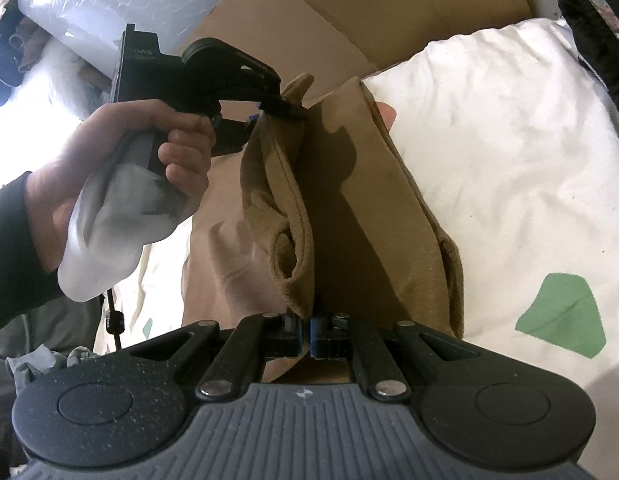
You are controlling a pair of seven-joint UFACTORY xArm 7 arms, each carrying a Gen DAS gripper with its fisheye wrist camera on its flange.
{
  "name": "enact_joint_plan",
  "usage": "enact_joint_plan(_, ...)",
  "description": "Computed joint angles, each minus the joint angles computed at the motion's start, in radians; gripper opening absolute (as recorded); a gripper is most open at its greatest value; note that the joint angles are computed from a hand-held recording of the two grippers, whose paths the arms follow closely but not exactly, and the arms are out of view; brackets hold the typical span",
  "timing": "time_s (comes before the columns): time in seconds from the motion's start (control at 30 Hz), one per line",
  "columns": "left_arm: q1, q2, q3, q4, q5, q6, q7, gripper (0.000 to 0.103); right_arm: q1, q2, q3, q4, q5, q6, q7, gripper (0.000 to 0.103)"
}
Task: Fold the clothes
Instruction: 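Lift the folded brown shirt with both tools and carry it toward the box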
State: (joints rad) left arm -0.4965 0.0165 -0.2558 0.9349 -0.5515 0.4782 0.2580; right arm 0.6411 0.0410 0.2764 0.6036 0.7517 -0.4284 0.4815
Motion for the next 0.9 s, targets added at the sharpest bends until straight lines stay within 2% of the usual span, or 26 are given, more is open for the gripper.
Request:
enact_joint_plan(0.3, -0.021, -0.029, -0.006, -0.016, -0.052, -0.019, 0.044, 0.012, -0.011, -0.041, 0.017, -0.05, 0.017, -0.011, 0.024, 0.001)
enact_joint_plan(0.57, -0.043, 0.005, -0.022, -0.016, -0.032, -0.047, 0.01, 0.013, -0.032, -0.051, 0.031, -0.079, -0.02, 0.007, 0.07, 0.001)
enact_joint_plan(0.7, -0.053, 0.012, -0.032, -0.026, -0.014, -0.077, 0.011, 0.014, -0.045, -0.053, 0.025, -0.1, -0.082, 0.012, 0.139, 0.001)
enact_joint_plan(0.9, -0.052, 0.041, -0.041, -0.003, -0.004, -0.077, -0.006, 0.015, -0.059, -0.052, 0.019, -0.127, -0.159, 0.006, 0.24, 0.001)
